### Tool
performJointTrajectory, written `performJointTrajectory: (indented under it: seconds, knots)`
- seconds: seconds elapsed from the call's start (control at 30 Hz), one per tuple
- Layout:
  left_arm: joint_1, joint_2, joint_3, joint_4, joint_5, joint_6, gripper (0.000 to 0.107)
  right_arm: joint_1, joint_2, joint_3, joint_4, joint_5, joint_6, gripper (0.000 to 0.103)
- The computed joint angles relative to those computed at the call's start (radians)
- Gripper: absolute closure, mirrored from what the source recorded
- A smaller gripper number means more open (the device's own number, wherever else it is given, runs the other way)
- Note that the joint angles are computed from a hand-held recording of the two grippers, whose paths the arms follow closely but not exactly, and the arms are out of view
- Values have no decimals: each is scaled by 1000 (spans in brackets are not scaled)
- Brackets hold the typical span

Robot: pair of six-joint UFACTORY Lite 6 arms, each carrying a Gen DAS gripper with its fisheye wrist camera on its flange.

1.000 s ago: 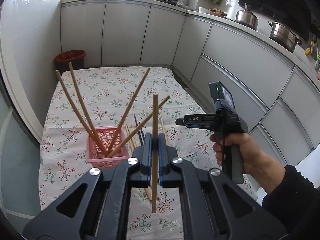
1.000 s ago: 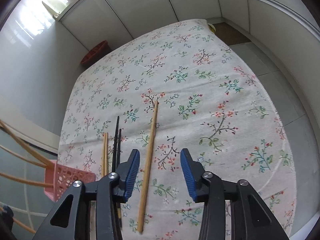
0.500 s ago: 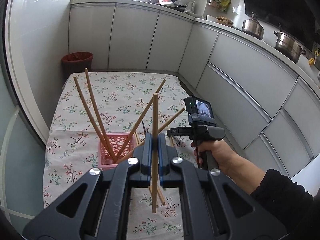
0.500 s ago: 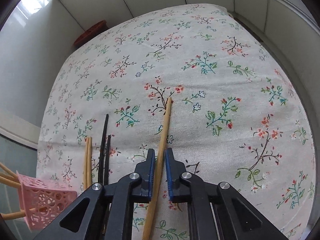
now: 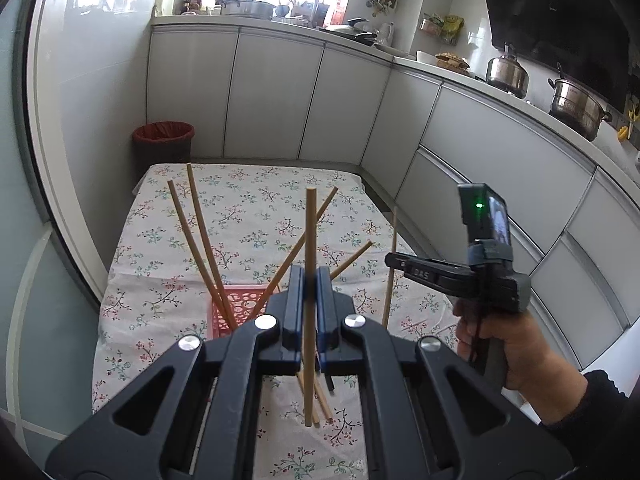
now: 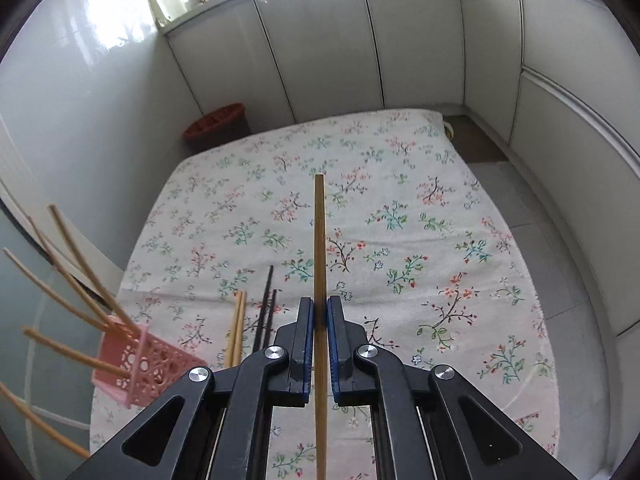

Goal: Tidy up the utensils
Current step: 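Carry both held wooden chopsticks over the pink basket and lower them in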

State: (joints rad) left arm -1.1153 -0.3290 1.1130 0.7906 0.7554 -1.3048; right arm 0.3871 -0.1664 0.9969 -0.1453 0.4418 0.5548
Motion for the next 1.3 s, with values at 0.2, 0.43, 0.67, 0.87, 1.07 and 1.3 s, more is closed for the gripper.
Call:
performJointTrajectory:
  seconds: [0.2,0.43,0.67,0.87,1.07,1.3]
  knots:
    - [-23,-43,-8,71,26,-60,101,123,-229,-45,-171,99,217,96]
    - [-57,-161,-85,319,58,-256,101,277,-358,27,-339,183,346,96]
    - [-94,-230,-183,569,157,-501,101,393,-362,94,-427,225,403,96]
    - [-62,-175,-191,651,185,-557,101,408,-341,107,-409,221,386,96]
    - [48,-77,-185,619,98,-538,101,439,-325,107,-423,222,404,96]
    - [148,-20,-187,551,-5,-500,100,470,-316,112,-421,226,397,96]
